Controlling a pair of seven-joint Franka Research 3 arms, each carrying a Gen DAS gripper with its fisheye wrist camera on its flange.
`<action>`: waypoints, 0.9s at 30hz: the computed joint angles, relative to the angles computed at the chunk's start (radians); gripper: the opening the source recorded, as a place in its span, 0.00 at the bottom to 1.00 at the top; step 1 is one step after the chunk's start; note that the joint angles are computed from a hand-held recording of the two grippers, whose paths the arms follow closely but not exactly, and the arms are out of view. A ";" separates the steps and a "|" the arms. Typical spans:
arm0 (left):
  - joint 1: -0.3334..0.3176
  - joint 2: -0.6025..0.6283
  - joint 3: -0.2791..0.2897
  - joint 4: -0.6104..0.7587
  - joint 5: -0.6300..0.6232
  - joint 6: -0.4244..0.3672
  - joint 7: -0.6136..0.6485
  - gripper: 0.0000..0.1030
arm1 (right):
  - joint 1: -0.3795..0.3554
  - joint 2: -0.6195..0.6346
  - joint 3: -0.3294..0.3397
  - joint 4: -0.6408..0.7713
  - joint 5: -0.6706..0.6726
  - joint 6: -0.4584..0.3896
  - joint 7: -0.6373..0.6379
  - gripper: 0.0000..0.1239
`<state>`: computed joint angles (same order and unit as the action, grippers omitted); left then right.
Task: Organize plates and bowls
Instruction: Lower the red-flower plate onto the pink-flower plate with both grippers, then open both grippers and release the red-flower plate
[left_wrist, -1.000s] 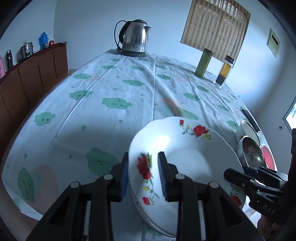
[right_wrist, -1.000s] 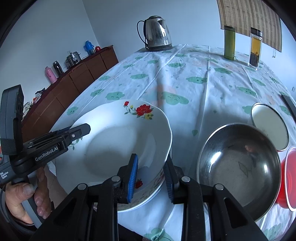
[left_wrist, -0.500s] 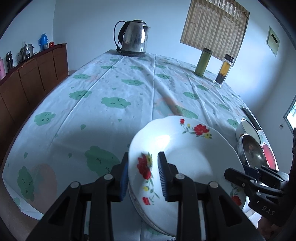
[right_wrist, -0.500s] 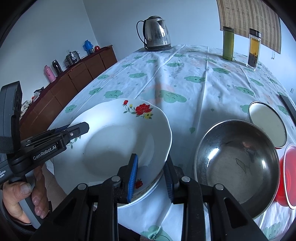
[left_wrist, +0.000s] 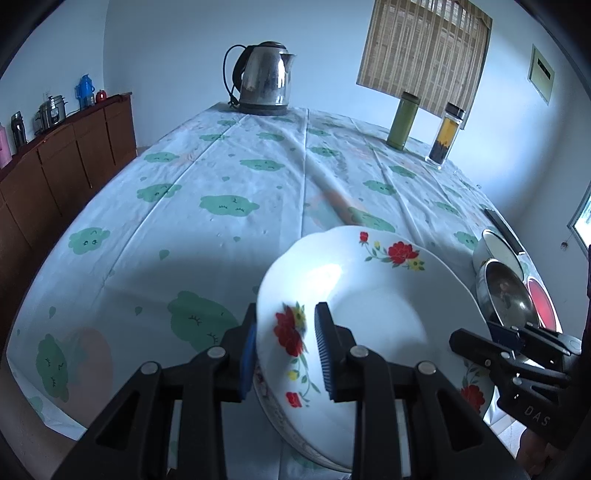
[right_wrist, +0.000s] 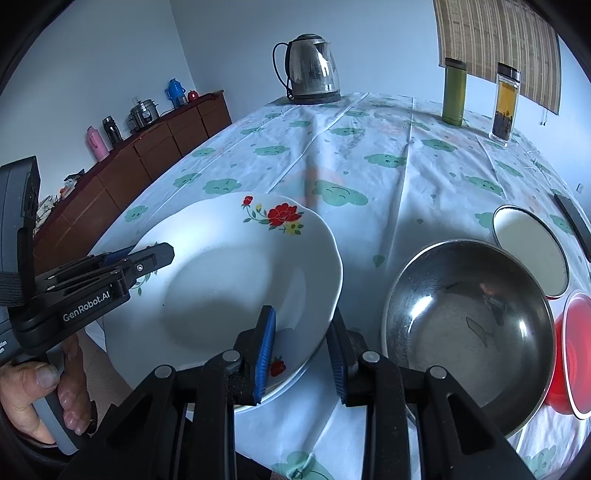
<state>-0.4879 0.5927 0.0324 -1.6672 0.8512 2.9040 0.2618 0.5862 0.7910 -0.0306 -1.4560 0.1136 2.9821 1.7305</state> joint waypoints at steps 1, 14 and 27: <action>-0.001 0.000 0.001 0.000 0.000 0.000 -0.001 0.26 | 0.002 -0.001 -0.001 -0.001 0.000 0.000 0.001 0.25; 0.002 -0.003 0.003 -0.010 -0.002 0.025 -0.009 0.26 | 0.029 0.004 -0.034 0.001 -0.024 -0.005 0.009 0.29; -0.045 -0.024 0.060 -0.024 0.077 0.047 -0.084 0.51 | 0.007 0.008 -0.003 -0.003 -0.016 0.025 -0.014 0.35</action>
<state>-0.5331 0.5687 0.0925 -1.6911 0.9282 2.9510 0.1781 0.5936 0.7989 -0.0332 -1.4588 0.0978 3.0073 1.7167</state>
